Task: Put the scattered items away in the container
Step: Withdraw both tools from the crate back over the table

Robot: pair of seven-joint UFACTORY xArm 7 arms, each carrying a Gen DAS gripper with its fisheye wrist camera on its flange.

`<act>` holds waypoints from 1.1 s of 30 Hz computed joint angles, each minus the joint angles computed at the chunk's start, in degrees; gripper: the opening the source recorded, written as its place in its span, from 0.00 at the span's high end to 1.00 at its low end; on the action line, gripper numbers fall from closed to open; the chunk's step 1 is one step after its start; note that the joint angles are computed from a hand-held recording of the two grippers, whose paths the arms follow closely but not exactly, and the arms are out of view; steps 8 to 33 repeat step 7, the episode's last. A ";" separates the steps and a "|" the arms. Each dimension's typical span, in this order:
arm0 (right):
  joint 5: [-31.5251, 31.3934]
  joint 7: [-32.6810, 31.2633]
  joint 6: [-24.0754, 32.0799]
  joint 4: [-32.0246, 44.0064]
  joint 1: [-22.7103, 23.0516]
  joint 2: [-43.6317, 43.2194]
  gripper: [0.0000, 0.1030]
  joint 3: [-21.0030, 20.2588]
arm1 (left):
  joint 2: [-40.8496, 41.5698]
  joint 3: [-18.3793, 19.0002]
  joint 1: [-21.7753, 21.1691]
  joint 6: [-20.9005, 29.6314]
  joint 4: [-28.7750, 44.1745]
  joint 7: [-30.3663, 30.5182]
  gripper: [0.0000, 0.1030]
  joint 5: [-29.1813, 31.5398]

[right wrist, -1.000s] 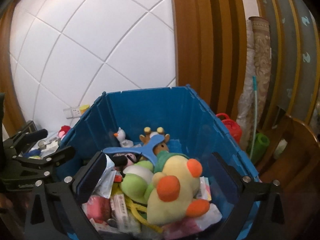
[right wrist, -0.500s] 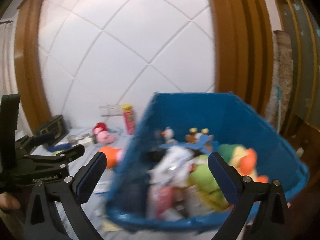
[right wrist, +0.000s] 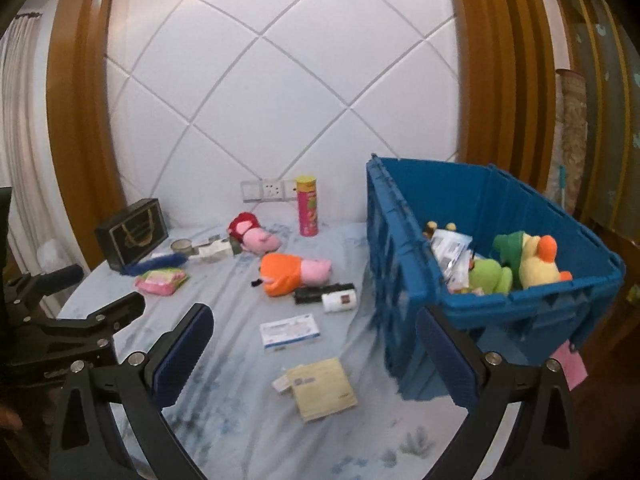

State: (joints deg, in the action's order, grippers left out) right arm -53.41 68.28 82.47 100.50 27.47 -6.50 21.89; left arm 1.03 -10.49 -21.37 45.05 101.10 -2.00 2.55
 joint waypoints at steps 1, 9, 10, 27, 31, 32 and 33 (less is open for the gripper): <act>-0.51 0.31 0.87 0.79 0.30 0.68 0.00 0.59 | -0.79 0.29 0.33 -0.24 -0.96 0.53 0.00 -0.96; -2.71 2.21 4.43 3.65 3.63 3.24 0.00 0.72 | -3.87 1.09 1.94 -1.08 -4.72 3.04 0.00 -4.53; -2.71 2.21 4.43 3.65 3.63 3.24 0.00 0.72 | -3.87 1.09 1.94 -1.08 -4.72 3.04 0.00 -4.53; -2.71 2.21 4.43 3.65 3.63 3.24 0.00 0.72 | -3.87 1.09 1.94 -1.08 -4.72 3.04 0.00 -4.53; -2.71 2.21 4.43 3.65 3.63 3.24 0.00 0.72 | -3.87 1.09 1.94 -1.08 -4.72 3.04 0.00 -4.53; -2.71 2.21 4.43 3.65 3.63 3.24 0.00 0.72 | -3.87 1.09 1.94 -1.08 -4.72 3.04 0.00 -4.53; -2.71 2.21 4.43 3.65 3.63 3.24 0.00 0.72 | -3.87 1.09 1.94 -1.08 -4.72 3.04 0.00 -4.53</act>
